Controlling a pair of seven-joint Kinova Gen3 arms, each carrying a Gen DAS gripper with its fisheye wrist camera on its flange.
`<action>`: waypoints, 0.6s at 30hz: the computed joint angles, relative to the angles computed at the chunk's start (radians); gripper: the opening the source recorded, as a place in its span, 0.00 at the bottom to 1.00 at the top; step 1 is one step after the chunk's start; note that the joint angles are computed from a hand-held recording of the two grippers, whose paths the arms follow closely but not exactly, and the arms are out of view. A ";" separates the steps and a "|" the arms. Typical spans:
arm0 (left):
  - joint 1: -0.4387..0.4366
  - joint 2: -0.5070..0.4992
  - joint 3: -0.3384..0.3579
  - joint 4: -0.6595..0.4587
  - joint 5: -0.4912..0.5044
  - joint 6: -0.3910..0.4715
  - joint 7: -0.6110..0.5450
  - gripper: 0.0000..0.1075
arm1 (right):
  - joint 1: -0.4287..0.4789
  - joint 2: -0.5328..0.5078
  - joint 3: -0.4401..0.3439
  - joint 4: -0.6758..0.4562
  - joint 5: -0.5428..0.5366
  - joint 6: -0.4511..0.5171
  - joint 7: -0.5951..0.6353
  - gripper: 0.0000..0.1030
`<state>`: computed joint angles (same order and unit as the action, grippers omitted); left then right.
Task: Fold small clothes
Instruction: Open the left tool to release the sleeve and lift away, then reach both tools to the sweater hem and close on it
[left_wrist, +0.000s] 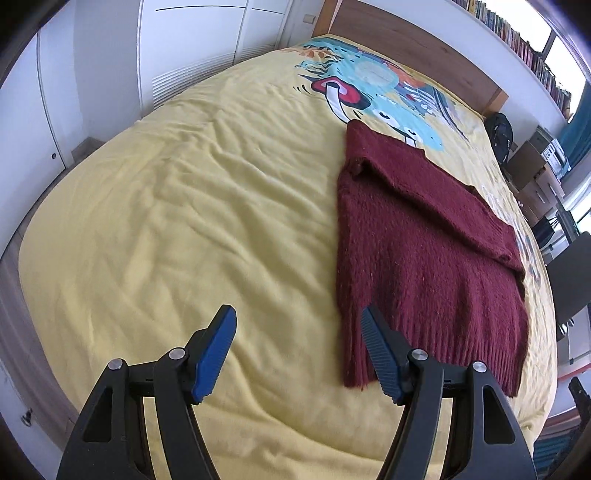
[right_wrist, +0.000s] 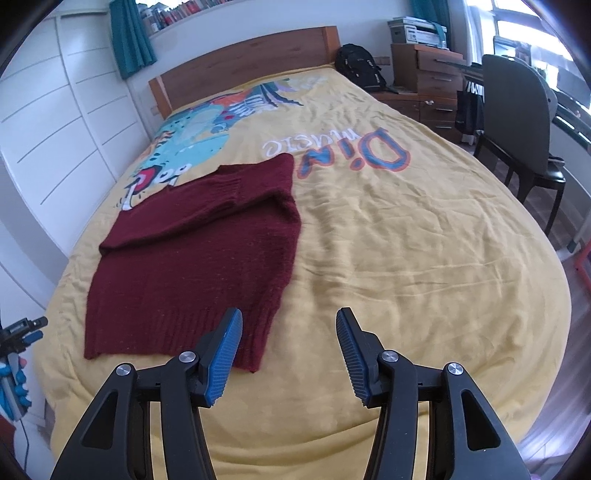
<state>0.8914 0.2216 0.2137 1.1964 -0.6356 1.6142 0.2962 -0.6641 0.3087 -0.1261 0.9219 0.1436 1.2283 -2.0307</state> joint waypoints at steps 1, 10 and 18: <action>0.007 0.000 0.002 -0.003 -0.005 0.006 0.006 0.60 | 0.001 -0.005 -0.001 0.006 -0.003 -0.005 0.000 0.53; 0.042 -0.001 0.011 -0.015 -0.030 0.034 0.054 0.60 | 0.012 -0.023 -0.013 0.042 -0.028 -0.030 -0.021 0.54; 0.025 -0.003 0.009 0.012 -0.010 -0.028 0.045 0.60 | 0.027 0.005 -0.017 0.035 -0.064 -0.033 -0.010 0.57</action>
<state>0.9168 0.2190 0.2225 1.2087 -0.6457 1.5865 0.3413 -0.6371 0.3141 -0.1432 0.9569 0.0796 1.1957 -2.0412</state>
